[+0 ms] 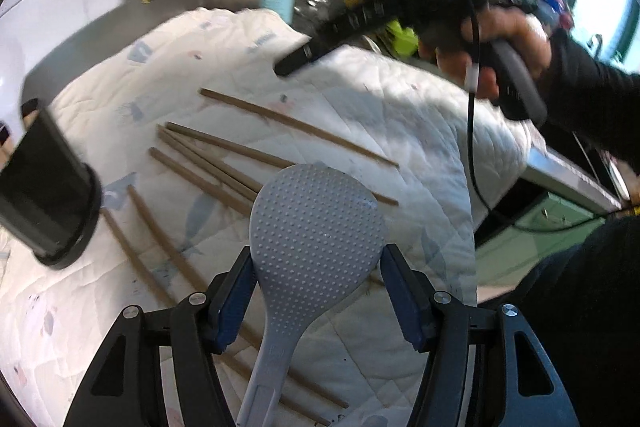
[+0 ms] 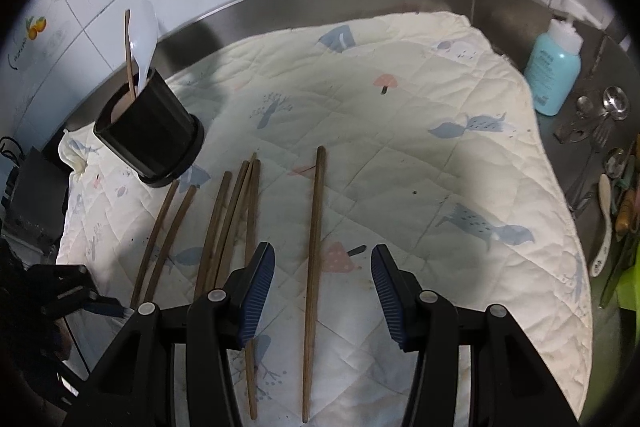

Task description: Organize utensils

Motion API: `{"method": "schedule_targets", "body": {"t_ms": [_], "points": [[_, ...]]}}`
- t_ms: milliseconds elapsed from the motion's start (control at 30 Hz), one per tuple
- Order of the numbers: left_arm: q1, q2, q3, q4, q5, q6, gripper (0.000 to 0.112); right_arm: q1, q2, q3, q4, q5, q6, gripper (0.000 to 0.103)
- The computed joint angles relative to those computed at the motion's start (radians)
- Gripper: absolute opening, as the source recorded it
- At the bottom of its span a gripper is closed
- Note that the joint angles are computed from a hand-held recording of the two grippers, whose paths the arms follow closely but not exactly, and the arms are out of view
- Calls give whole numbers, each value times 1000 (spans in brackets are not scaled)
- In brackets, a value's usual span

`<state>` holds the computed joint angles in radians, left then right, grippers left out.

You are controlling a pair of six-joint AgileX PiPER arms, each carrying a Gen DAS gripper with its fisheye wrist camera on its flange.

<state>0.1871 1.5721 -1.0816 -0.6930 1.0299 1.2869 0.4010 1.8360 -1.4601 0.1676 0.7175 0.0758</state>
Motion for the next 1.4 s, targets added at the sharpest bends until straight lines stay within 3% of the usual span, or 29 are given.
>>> {"method": "schedule_targets", "body": {"t_ms": [233,400,600,633,667,700,933,1133,1167,1200,1233,1400], "points": [[59,-49,4,-48,-22,-51,65,-4,91,-66,27,3,-22,53],[115,-81,0,-93,-18,-81,65,10,166,-143,-6,24,-10,36],[164,-116,-12,-133,-18,-123,63,20,239,-230,-46,52,18,23],[173,-119,-16,-139,-17,-128,59,20,247,-245,-48,60,18,22],[182,-117,-31,-137,-3,-145,31,19,255,-255,-51,65,18,20],[186,-102,-57,-122,17,-181,26,21,261,-264,-65,68,30,15],[228,-60,-83,-129,33,-220,26,31,259,-249,-96,43,45,11],[131,-54,-77,-40,13,-256,31,29,275,-266,-76,41,34,10],[112,-50,-77,-25,3,-263,38,25,270,-257,-69,35,29,10],[93,-45,-75,-11,-4,-268,55,22,262,-246,-63,28,25,10],[66,-41,-71,8,-19,-273,62,20,253,-234,-61,21,22,10],[-10,-4,-44,34,-93,-221,64,10,208,-192,-51,4,18,10]]}}
